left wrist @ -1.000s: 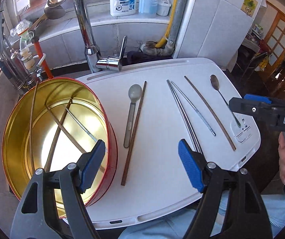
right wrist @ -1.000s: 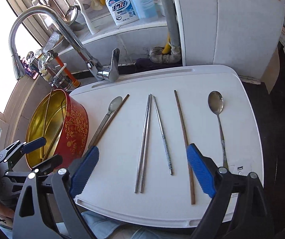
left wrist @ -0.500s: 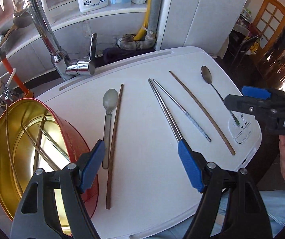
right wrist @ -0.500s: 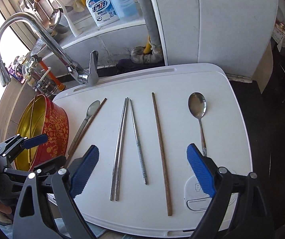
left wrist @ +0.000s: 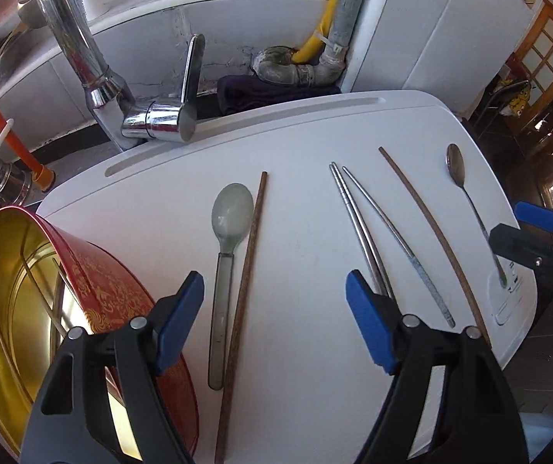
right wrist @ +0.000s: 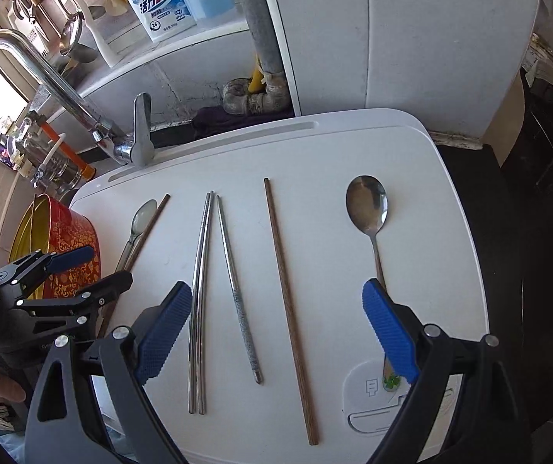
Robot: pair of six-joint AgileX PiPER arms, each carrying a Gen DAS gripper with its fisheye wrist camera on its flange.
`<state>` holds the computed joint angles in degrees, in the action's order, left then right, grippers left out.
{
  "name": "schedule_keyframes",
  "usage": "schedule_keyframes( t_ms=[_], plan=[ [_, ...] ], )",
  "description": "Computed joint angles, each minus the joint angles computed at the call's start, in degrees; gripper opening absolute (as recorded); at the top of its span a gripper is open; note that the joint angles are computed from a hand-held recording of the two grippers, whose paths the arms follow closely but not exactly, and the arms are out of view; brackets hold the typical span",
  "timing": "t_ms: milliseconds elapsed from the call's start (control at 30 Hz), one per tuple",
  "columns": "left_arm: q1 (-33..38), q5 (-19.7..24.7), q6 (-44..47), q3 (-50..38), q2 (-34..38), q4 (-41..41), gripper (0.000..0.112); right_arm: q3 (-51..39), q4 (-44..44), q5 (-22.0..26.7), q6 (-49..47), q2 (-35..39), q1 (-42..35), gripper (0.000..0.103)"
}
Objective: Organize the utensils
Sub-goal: 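Move the right tool over a wooden chopstick while the left tool approaches the grey plastic spoon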
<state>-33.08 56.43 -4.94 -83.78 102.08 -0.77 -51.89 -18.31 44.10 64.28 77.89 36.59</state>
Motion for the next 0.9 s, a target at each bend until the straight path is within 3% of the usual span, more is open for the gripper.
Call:
schedule_keyframes(
  t_ms=[267,433,800,900],
  plan=[
    [-1.2,3.5,-4.0,-10.1,8.4,7.2,0.075,4.5,2.9,-6.7,-5.2,-0.7,-7.1,0.091],
    [-1.0,7.8,2.6,-12.5,11.4,-0.8,0.075,6.0,5.5,-9.4,-8.8,-0.9,-9.9,0.091],
    [0.9,6.5,-1.2,-12.1,12.6,-1.2,0.075,6.3,8.7,-11.9,-13.2,0.7,-12.6,0.091],
    [1.5,6.8,-0.8,-13.0,13.7,-2.1,0.075,5.4,9.3,-12.1,-15.5,2.1,-10.9,0.084]
  ],
)
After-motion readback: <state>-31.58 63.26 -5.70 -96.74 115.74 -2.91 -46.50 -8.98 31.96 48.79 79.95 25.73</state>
